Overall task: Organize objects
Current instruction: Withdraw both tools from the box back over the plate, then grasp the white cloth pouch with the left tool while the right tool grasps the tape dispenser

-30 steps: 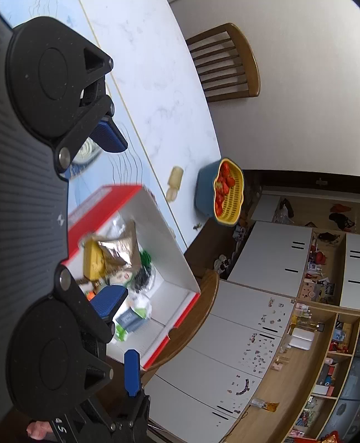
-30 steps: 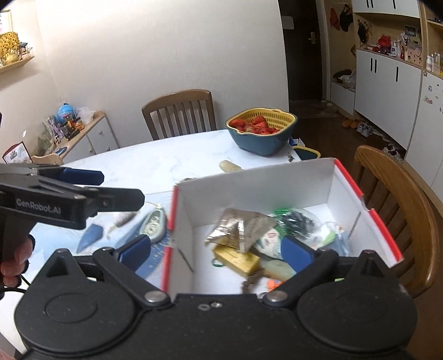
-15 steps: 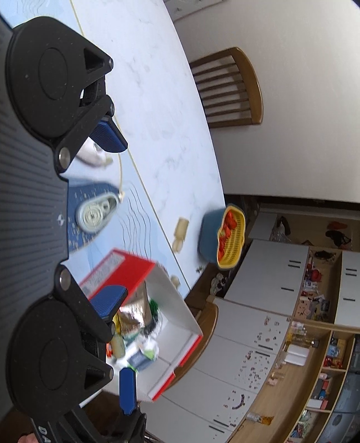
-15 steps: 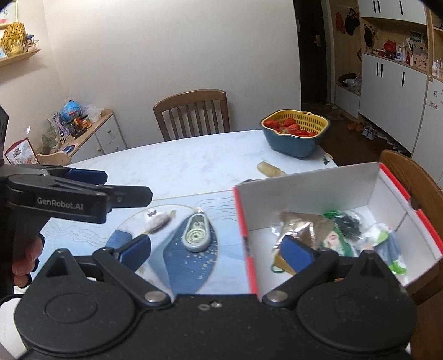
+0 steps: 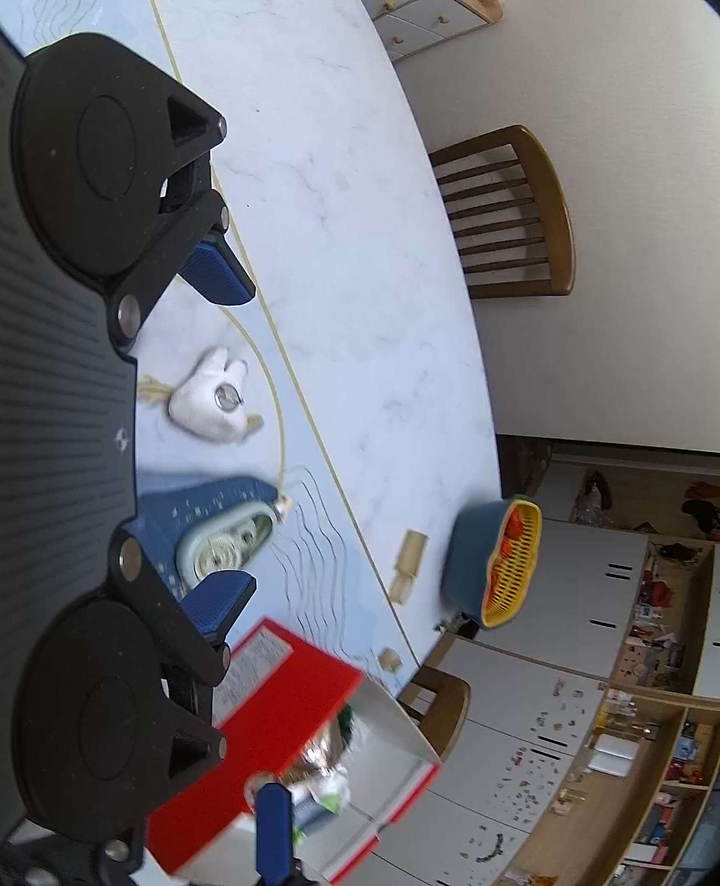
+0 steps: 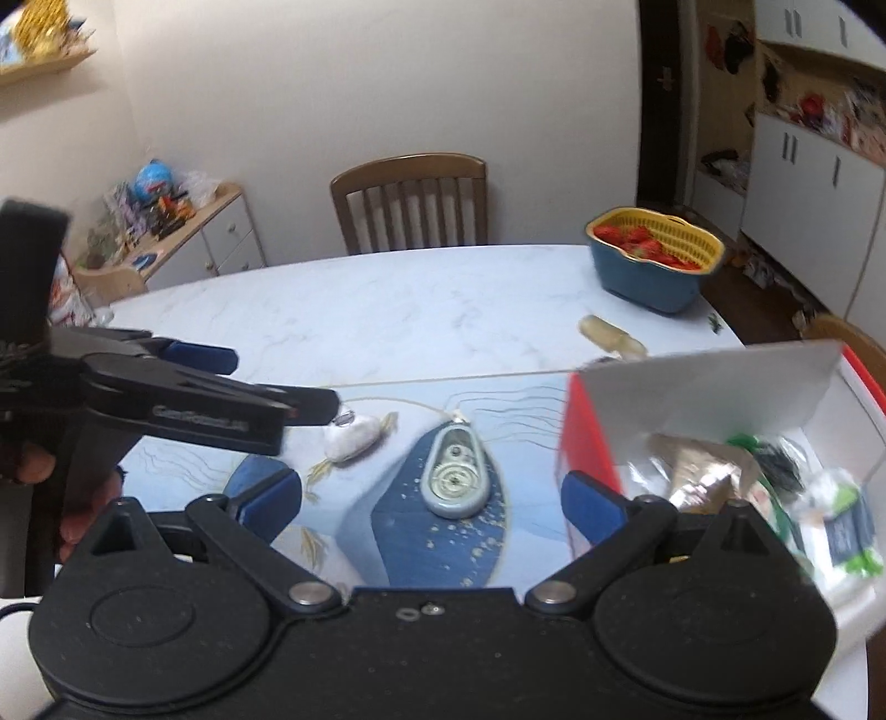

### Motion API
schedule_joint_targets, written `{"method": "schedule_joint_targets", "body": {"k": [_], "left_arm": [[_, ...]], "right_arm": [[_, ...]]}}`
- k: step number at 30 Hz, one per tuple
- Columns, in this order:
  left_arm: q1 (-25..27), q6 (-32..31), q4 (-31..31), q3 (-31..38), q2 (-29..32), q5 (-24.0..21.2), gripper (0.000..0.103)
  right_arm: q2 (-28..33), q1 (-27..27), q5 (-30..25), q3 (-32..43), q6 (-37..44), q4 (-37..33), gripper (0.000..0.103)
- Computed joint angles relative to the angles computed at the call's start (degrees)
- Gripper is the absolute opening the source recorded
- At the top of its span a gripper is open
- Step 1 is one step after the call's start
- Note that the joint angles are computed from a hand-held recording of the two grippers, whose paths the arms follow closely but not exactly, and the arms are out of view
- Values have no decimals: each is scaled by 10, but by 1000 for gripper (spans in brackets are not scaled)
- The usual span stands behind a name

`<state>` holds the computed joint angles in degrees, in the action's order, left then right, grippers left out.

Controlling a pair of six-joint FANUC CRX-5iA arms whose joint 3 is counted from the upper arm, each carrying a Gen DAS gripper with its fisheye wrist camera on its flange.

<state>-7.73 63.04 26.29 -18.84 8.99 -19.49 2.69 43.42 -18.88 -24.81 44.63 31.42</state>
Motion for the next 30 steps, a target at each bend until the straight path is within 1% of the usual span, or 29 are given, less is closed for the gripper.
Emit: {"method": "schedule_joint_targets", "body": {"k": [4, 8, 10, 12, 14, 16, 18, 20, 21, 22, 24, 27, 29, 30], "left_arm": [[7, -9, 5, 2, 21, 4, 103], [14, -19, 23, -2, 38, 14, 103], [16, -36, 44, -5, 47, 18, 103], [18, -36, 45, -1, 57, 20, 103], [19, -45, 49, 3, 67, 25, 103], [17, -69, 71, 0, 74, 35, 103], [12, -117, 114, -10, 80, 48, 103], [10, -131, 116, -7, 87, 53, 103], [7, -150, 132, -10, 90, 59, 103], [2, -179, 159, -16, 92, 68, 102], [-2, -202, 177, -19, 97, 77, 102], [-9, -238, 208, -24, 102, 90, 102], [-18, -284, 261, -33, 105, 103, 101], [-20, -289, 267, -33, 106, 106, 101]], "right_arm": [[38, 5, 12, 0, -44, 72, 99], [75, 8, 1, 21, -52, 70, 97], [92, 8, -3, 31, -54, 67, 96], [109, 6, -6, 42, -57, 67, 96], [124, 1, -5, 46, -86, 94, 95], [139, -4, -7, 55, -98, 98, 93], [152, -8, -12, 65, -100, 94, 92], [162, -10, -16, 77, -89, 76, 91], [166, -11, -18, 80, -87, 73, 91], [170, -11, -22, 84, -83, 68, 90], [176, -11, -25, 93, -64, 48, 85], [181, -13, -20, 97, -68, 44, 81], [187, -14, -23, 106, -54, 22, 81], [188, -14, -21, 107, -55, 22, 78]]}}
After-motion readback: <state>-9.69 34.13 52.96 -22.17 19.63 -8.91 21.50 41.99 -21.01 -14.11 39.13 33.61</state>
